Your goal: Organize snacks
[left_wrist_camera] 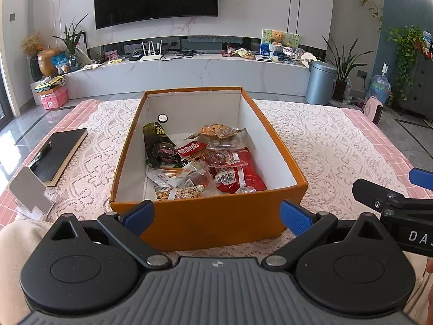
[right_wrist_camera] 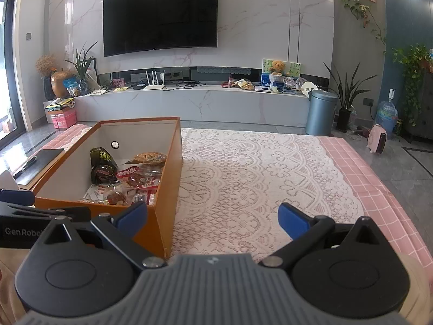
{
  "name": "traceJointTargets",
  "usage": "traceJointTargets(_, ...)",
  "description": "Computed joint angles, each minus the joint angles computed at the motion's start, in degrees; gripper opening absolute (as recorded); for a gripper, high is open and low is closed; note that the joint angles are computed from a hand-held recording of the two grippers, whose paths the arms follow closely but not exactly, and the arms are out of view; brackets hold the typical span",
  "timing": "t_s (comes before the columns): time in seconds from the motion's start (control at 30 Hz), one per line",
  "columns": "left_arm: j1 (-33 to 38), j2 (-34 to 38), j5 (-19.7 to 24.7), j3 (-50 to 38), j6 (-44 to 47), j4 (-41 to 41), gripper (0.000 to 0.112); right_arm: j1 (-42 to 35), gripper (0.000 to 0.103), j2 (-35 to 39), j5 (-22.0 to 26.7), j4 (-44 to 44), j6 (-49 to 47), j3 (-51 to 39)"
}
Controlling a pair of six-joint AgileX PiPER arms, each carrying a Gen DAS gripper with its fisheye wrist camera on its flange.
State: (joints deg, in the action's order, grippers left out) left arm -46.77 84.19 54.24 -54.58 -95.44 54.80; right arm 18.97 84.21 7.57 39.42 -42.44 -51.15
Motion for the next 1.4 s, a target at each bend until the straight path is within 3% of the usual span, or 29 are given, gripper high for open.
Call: traceJointTargets(1.4,0.19,-0.2,0.78,-0.55,1.57,-1.17,0.103,-0.29,0.1,0.41,1.07,-0.88,-0.03,-0.42)
